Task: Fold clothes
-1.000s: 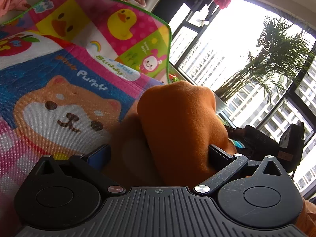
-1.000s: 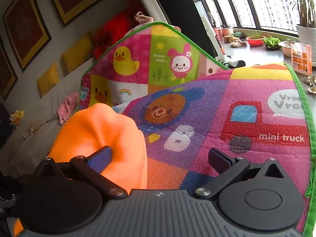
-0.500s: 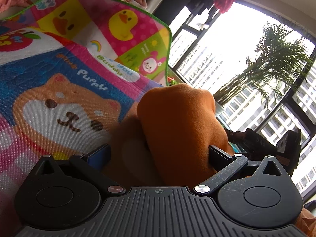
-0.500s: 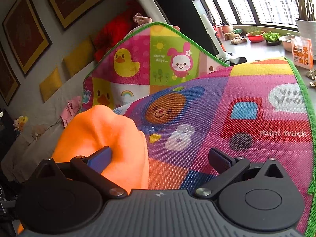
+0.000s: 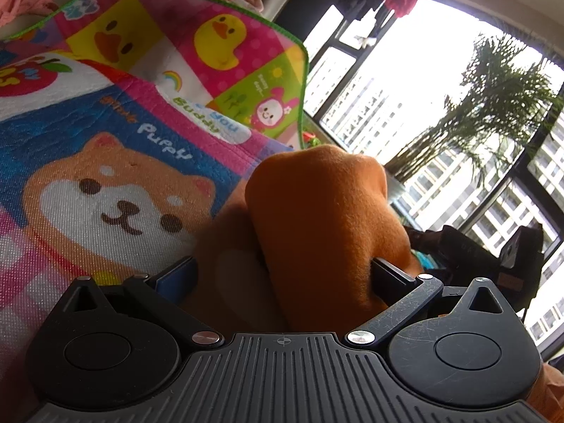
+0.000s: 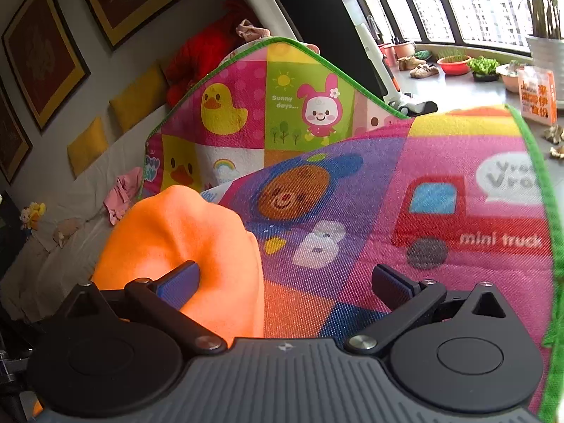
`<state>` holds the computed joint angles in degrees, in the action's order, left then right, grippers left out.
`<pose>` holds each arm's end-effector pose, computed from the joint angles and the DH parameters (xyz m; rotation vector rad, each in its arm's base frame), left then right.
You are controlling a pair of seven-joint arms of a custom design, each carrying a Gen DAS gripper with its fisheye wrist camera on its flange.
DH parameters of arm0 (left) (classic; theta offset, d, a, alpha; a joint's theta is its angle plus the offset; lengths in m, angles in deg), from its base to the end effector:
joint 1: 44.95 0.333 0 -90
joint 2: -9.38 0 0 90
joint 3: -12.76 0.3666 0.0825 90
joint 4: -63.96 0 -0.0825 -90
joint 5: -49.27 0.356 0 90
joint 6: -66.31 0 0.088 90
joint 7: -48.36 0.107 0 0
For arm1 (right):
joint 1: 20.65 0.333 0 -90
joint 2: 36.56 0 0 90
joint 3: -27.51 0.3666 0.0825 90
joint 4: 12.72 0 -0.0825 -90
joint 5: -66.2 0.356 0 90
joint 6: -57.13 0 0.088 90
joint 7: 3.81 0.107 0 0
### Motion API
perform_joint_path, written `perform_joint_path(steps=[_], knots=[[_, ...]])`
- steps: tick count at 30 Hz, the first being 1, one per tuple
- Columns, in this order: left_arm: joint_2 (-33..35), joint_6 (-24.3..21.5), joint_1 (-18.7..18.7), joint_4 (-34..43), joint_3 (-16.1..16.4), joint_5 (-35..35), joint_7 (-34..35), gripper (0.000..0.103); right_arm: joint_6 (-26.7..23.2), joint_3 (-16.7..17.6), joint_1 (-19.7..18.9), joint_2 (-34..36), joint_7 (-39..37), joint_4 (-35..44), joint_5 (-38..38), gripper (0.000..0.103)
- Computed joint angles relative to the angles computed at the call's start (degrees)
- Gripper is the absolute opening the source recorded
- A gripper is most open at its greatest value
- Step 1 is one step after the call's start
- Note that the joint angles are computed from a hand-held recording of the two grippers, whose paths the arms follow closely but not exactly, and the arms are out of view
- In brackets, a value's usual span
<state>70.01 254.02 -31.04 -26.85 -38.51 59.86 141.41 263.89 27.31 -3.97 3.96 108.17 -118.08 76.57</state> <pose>0.7146 -0.2652 0.3199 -1.6896 2.0665 -1.6091 0.6809 0.1783 0.3333 -1.2604 1.7148 -0.5297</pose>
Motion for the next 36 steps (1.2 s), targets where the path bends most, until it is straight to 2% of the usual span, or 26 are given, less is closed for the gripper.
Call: perform_joint_path(steps=[2,4,6,8,10,11,13,14,15,16,17,18,20,24,25,28,29,30,31,33,34,35,36], knots=[[-0.97,-1.98,-0.5,0.52,0.71,-0.92,-0.64,0.103,0.25,-2.11,1.96,-0.87,-2.41,0.64,0.18,0.103],[-2.23,-3.73,-1.5,1.06,2.01,-2.45,-0.78,0.103,-1.07,-2.71,2.37,-1.21,-4.91,2.88,-0.89,0.103],[-3.9,-5.43,-2.93,1.54,3.88,-4.43,-0.77,0.103,-4.99,-4.73,4.08,-0.42,-7.64,6.86,-0.44,0.103],[-5.2,-7.14,-4.26,2.28,5.44,-5.86,0.05,0.103,-11.15,-8.48,7.01,1.23,-10.23,11.84,0.41,0.103],[-6.25,-8.78,-5.48,3.17,6.82,-7.01,1.09,0.103,-17.8,-16.75,13.05,3.38,-10.7,15.54,2.02,0.103],[-6.57,-9.94,-5.76,3.67,7.09,-7.62,1.68,0.103,-19.49,-20.25,15.45,4.2,-9.9,16.09,1.83,0.103],[-7.06,-12.14,-6.15,4.63,7.4,-8.78,2.99,0.103,-19.03,-27.73,20.68,5.32,-6.58,14.0,0.37,0.103],[-6.67,-12.54,-5.43,4.68,6.15,-9.29,4.4,0.103,-19.02,-32.73,24.6,6.76,-7.77,12.93,3.23,0.103],[-5.97,-12.29,-4.4,4.45,4.33,-9.79,6.11,0.103,-18.82,-37.57,27.96,8.37,-4.93,11.63,2.54,0.103],[-5.24,-12.2,-3.45,4.28,2.57,-10.24,7.79,0.103,-18.4,-40.53,30.4,9.88,-5.61,10.63,5.43,0.103],[-4.63,-12.57,-2.94,4.42,1.26,-10.66,9.28,0.103,-17.54,-41.49,31.08,10.02,-2.57,9.22,4.3,0.103],[-4.46,-12.9,-3.23,4.77,1.05,-11.14,10.17,0.103,-16.52,-40.44,30.41,9.07,-0.38,7.93,3.3,0.103],[-4.08,-13.54,-4.0,5.47,0.97,-12.47,11.38,0.103,-14.73,-37.31,28.91,7.12,-1.79,6.02,5.88,0.103],[1.11,-25.56,-3.58,12.84,-2.53,-18.75,11.17,0.103,-12.34,-32.23,26.16,4.08,-3.6,3.1,7.56,0.103],[2.09,-28.17,-3.79,14.68,-2.81,-20.1,11.03,0.103,-11.52,-31.46,25.94,3.3,-4.47,1.97,7.96,0.103],[1.34,-29.46,-4.7,15.7,-1.36,-21.54,12.47,0.103,-8.94,-33.01,29.08,1.05,-10.66,-2.87,11.75,0.103],[0.6,-29.44,-5.2,15.5,-0.44,-21.76,12.84,0.103,-7.62,-31.47,28.37,-1.18,-10.77,-5.36,10.97,0.103],[-0.24,-29.13,-5.72,15.14,0.54,-22.01,13.12,0.103,-5.93,-27.93,25.74,-4.26,-9.43,-8.25,8.6,0.103],[-1.41,-27.58,-6.19,14.11,1.58,-22.35,13.3,0.103,-4.23,-24.89,22.55,-7.2,-4.79,-11.35,2.57,0.103],[-3.98,-22.14,-6.69,10.68,2.92,-22.4,15.8,0.103,0.81,-17.01,12.55,-12.18,12.0,-16.99,-17.52,0.103],[-5.17,-19.79,-7.04,9.09,3.55,-22.24,17.3,0.103,3.55,-12.81,7.54,-13.37,17.72,-18.71,-25.18,0.103],[-6.31,-17.83,-7.54,7.76,4.31,-22.11,18.58,0.103,4.94,-8.31,3.25,-14.09,19.43,-19.99,-28.82,0.103],[-7.38,-17.27,-8.53,7.22,5.64,-22.2,18.99,0.103,4.22,-4.9,0.96,-14.37,17.68,-20.67,-28.44,0.1]])
